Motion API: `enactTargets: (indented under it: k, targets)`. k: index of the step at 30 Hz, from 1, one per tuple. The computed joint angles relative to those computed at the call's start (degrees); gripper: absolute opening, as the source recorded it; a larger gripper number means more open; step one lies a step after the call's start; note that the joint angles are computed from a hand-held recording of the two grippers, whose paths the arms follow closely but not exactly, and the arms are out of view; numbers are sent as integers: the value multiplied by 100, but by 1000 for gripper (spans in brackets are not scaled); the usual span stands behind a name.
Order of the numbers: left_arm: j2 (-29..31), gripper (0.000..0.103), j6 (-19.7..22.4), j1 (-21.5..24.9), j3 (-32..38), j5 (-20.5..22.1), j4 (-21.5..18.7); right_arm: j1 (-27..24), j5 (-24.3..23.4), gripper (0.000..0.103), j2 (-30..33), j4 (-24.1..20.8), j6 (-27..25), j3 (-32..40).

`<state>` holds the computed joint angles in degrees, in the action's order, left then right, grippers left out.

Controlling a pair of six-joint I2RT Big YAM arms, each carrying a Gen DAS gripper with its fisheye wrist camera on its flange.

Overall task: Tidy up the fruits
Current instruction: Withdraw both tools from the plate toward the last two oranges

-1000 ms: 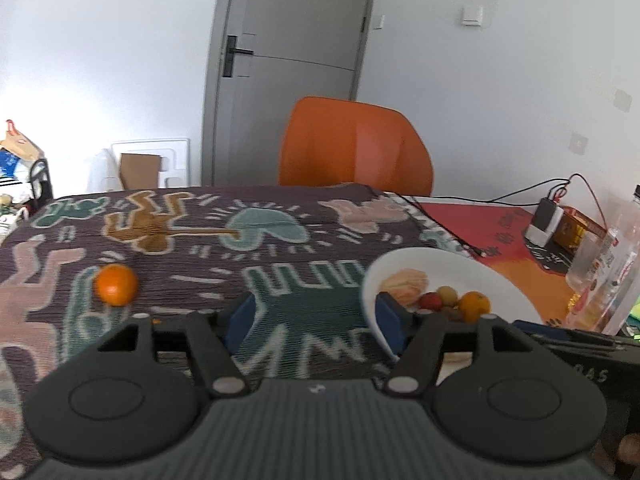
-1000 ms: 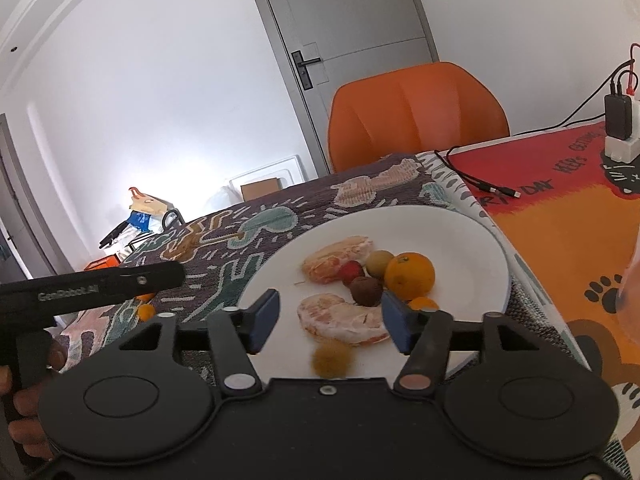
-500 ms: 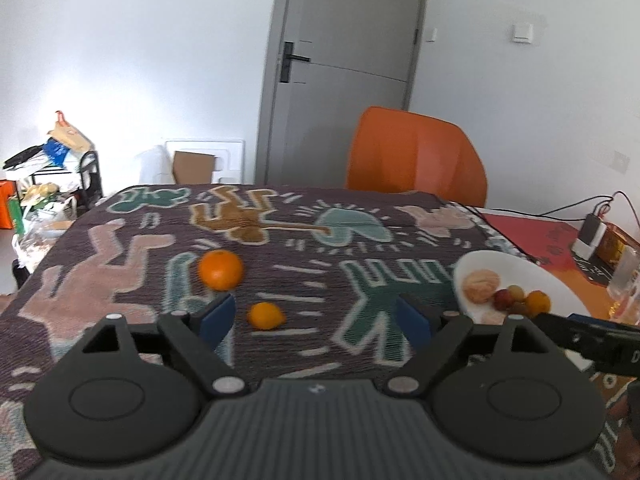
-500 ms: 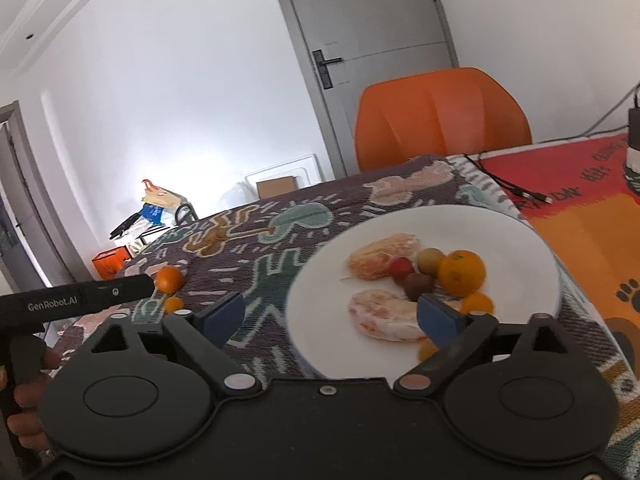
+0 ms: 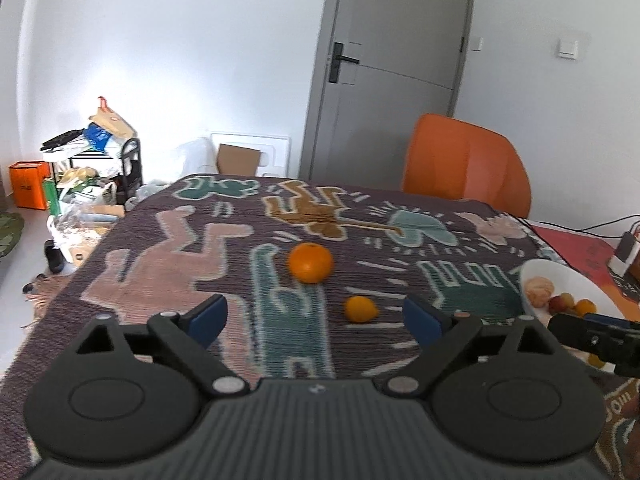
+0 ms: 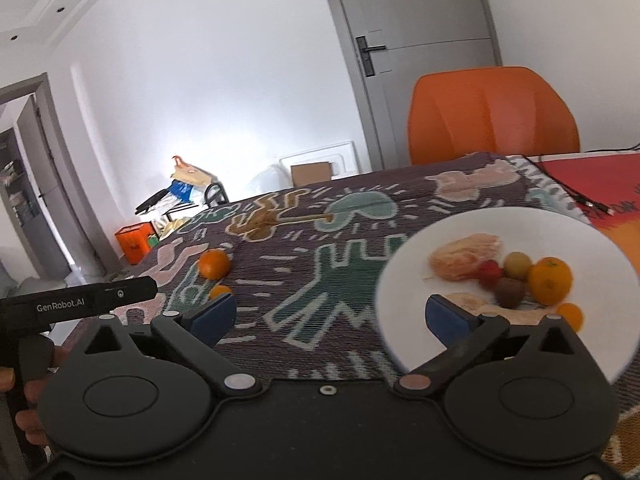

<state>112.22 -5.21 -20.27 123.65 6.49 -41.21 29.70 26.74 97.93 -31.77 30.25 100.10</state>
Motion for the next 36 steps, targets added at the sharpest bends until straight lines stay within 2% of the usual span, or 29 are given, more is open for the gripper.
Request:
enactTargets:
  k: [11,19,25,30,34,36]
  targets:
    - [-19,94,-73,258,-100,-107,80,82,-430,103,769,-521,-464,1166]
    - [80,94,-108,437,90,-146,-10,73,-791,103,1570,-1129,-803,2512]
    - [206,94,-39,545,387,-123,-102,47,-1047,86,2390,-1979,-961,3923]
    - [305,94,29,599,574,-91,-122,-4,-1190,75,2881,-2429,-904,4706]
    - [438,92,78,626,755,-1,-248,-37,-1254,68,3158,-2652,-879,5125]
    - [489,92,104,631,804,21,-280,-56,-1295,65,3145,-2573,-868,5034]
